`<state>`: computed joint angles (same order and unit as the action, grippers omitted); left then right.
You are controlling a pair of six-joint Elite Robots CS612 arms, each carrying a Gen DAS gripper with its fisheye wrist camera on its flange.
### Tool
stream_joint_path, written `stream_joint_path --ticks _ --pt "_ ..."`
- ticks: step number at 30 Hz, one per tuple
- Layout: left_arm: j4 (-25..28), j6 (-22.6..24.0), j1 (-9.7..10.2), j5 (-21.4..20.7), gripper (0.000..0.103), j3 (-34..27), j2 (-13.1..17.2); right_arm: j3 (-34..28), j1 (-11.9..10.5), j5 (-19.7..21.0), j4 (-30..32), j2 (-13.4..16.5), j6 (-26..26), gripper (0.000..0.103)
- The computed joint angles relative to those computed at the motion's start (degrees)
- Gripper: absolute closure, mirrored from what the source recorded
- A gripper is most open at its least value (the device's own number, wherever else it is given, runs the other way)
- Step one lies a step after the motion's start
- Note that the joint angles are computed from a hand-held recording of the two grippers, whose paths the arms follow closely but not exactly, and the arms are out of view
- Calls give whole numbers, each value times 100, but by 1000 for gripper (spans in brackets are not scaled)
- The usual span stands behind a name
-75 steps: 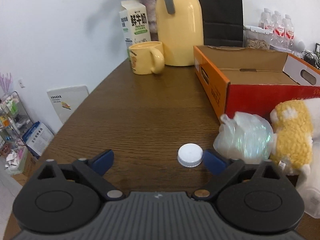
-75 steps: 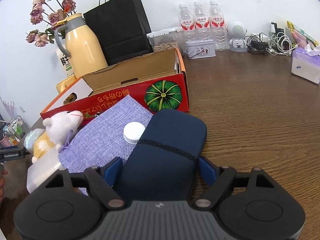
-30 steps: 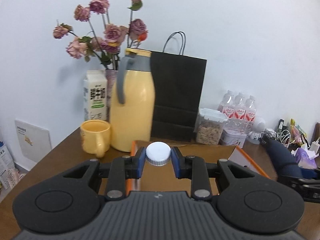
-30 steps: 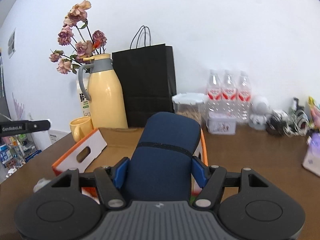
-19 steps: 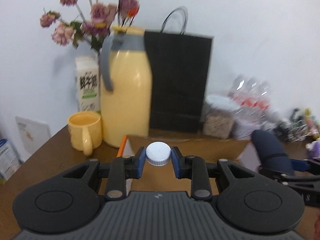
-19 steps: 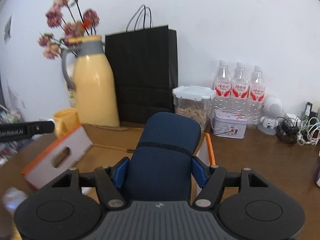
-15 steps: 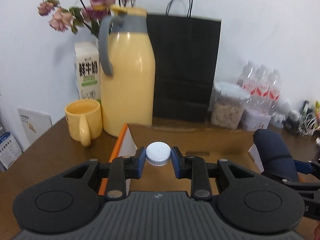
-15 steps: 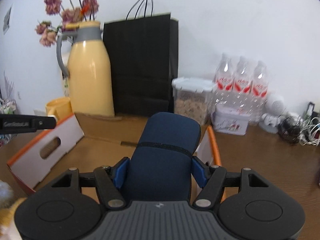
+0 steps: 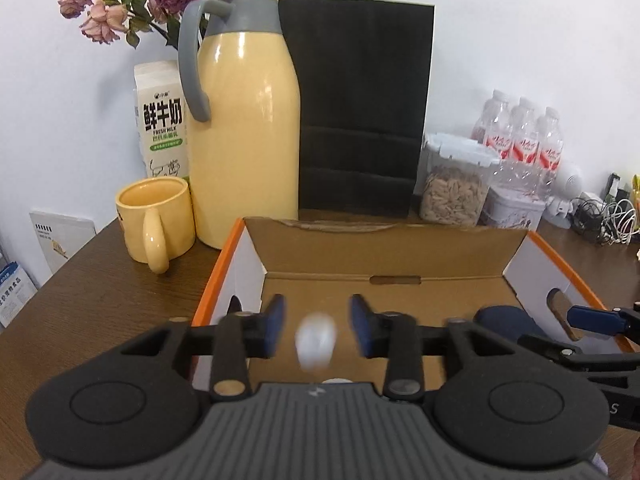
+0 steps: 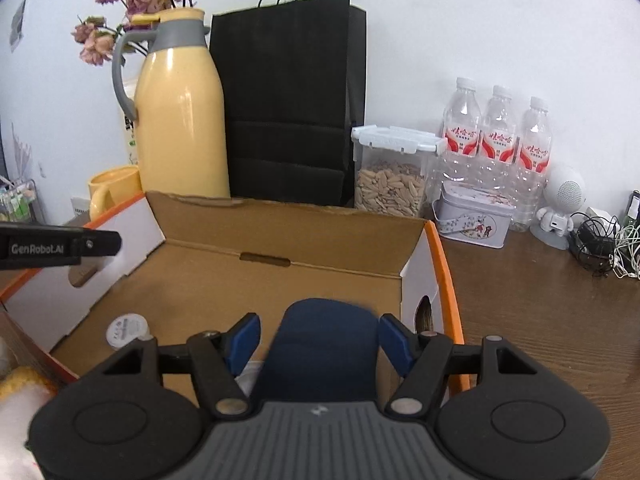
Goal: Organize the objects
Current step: 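Open both tools to drop the cap and navy case into the box, then grasp the clear plastic bag with the left tool while the right tool grasps a white cap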
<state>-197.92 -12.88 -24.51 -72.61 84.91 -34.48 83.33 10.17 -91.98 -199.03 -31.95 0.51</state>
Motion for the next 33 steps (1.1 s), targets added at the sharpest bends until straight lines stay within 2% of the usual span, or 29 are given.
stream_joint_path --ticks 1,2,3,4,7,15,26,33 --pt "-119 17 -15 52 37 17 8 11 4 -15 -33 -8 15 26" --pt "-219 42 -27 95 20 26 17 9 4 -25 -55 -9 16 12" --pt "-307 63 -40 136 6 37 21 17 9 -43 -109 -9 29 7" --pt "-414 84 -55 184 1 50 27 22 12 -54 -155 -9 56 4" --pt "-729 147 -80 228 0 82 44 32 2 -35 -191 -22 130 0" --pt "-809 121 -111 302 0 171 -28 133 8 -91 -356 -90 176 0" --pt "-1572 268 -194 223 0 896 -443 659 130 -235 -1021 -432 36 0" --pt "-1927 341 -233 310 0 1427 -726 1126 247 -342 -1348 -697 23 0"
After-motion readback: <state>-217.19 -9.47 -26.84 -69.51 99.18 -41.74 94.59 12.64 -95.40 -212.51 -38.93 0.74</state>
